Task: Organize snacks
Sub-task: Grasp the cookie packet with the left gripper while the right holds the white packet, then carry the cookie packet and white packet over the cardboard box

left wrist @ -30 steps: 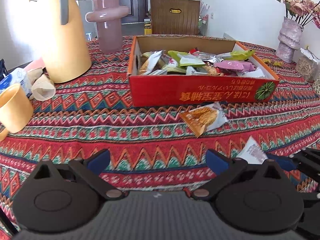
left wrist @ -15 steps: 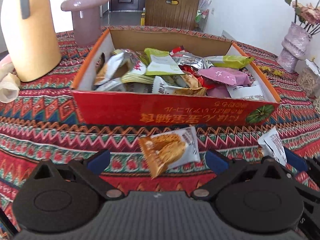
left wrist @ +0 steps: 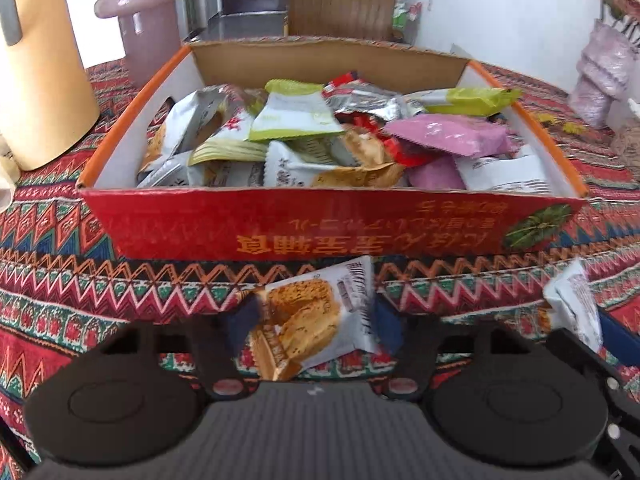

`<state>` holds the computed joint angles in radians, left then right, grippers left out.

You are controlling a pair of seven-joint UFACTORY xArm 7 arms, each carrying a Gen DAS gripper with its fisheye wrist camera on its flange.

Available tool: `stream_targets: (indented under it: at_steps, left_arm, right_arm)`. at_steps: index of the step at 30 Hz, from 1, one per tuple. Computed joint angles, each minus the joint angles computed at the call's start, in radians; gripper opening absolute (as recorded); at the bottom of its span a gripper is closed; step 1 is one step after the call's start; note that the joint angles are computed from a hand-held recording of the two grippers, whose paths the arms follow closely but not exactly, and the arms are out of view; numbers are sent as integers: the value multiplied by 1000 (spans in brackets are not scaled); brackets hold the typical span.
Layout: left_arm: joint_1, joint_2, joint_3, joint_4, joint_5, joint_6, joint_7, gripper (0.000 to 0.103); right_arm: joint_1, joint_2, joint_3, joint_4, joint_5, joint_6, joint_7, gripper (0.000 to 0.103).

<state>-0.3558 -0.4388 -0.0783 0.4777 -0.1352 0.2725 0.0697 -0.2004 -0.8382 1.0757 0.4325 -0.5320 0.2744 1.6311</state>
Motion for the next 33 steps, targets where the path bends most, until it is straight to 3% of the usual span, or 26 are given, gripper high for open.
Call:
stream_targets:
  at_steps: [3,15,21,28,33]
  left_arm:
    - [-36,-37,25,-21,-19,-4,47,31]
    - [-141,-224,150,-102,-122,2,235,20]
    - [-170,-308,204,-106,-171,1,308,19]
    - [-197,-272,243,-20,-219,-63,339,19]
    - [-218,-159,271,63,-246,-131,344,19]
  right_arm:
    - [13,-6,-6,0,0,8,-2,39]
    - [50,5,-39,61,-35,111,-55,39]
    - [43,7,-50,102,-68,150,-81,39]
    - [-28,16,-50,162,-111,146,-114,39]
    - [-160,49,-14,226,-136,101,-141,39]
